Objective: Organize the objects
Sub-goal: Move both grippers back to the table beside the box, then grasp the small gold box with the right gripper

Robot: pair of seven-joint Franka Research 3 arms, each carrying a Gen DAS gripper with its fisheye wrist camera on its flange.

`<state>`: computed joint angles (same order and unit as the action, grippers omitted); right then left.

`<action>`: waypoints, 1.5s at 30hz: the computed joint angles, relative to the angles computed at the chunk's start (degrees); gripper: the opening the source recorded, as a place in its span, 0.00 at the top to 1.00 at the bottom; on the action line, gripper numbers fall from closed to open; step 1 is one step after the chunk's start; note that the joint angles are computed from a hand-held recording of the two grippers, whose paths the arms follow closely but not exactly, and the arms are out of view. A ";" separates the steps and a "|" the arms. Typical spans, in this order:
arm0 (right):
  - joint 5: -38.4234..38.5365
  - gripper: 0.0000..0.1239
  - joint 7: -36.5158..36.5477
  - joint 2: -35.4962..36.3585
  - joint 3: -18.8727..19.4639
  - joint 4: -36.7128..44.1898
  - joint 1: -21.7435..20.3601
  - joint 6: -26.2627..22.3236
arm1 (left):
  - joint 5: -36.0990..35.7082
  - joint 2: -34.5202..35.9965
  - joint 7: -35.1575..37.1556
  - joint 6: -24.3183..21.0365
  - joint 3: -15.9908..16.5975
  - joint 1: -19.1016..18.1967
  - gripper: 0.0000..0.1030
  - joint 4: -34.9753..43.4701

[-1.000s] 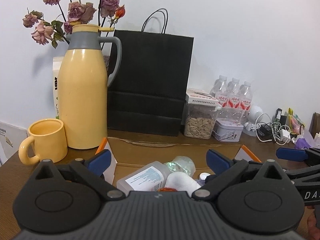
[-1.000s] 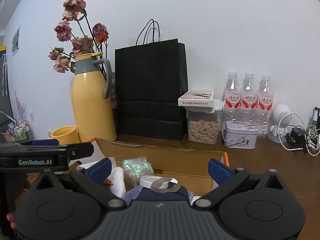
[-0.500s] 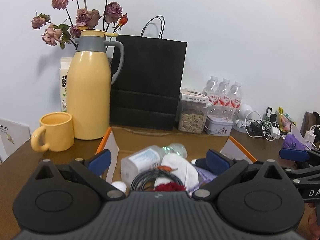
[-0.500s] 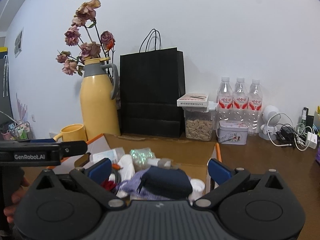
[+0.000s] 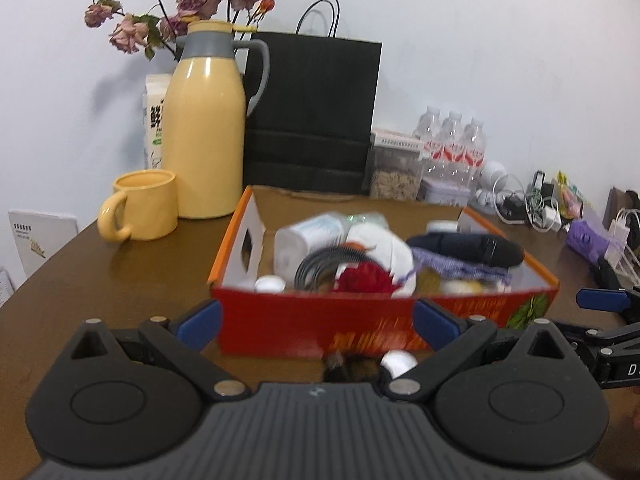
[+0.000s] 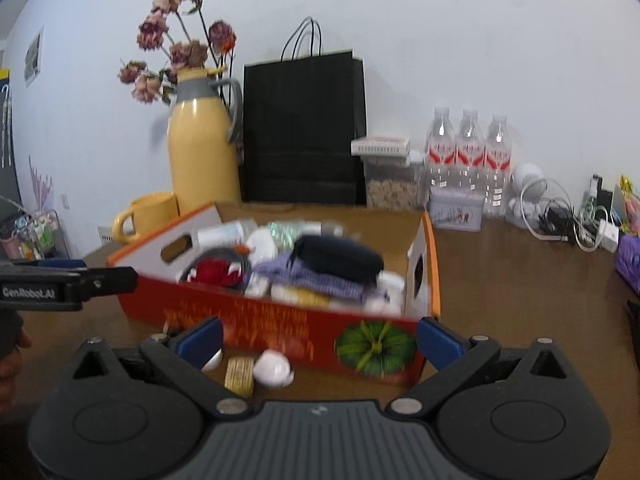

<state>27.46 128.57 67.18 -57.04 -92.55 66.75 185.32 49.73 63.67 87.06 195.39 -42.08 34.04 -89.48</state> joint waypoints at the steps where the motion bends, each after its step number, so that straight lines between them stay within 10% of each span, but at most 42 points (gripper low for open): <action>1: -0.01 0.17 0.00 -0.03 0.19 -0.12 0.16 -0.51 | -0.06 -0.31 -0.03 0.33 0.58 -0.03 0.00 -0.41; 13: -6.44 0.17 3.03 -0.84 3.43 2.15 -1.39 -4.53 | 2.63 -1.04 -4.93 3.11 7.38 -2.27 0.00 -0.49; 20: -11.76 0.18 7.26 0.65 4.04 6.91 -3.80 -8.23 | 6.67 1.32 -7.18 1.34 4.12 0.36 0.00 0.64; 28: -18.75 0.59 6.50 -1.18 12.49 14.26 -12.29 -7.61 | 5.64 2.39 -5.52 0.70 1.94 1.92 0.00 0.18; 45: -30.78 0.73 14.20 -0.06 16.42 21.93 -17.69 -11.45 | 0.96 2.44 -1.22 0.15 1.02 2.18 0.00 -0.75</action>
<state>-3.32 142.77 67.12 -40.62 -70.62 49.06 173.86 50.69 66.12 85.84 195.54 -41.06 36.22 -90.23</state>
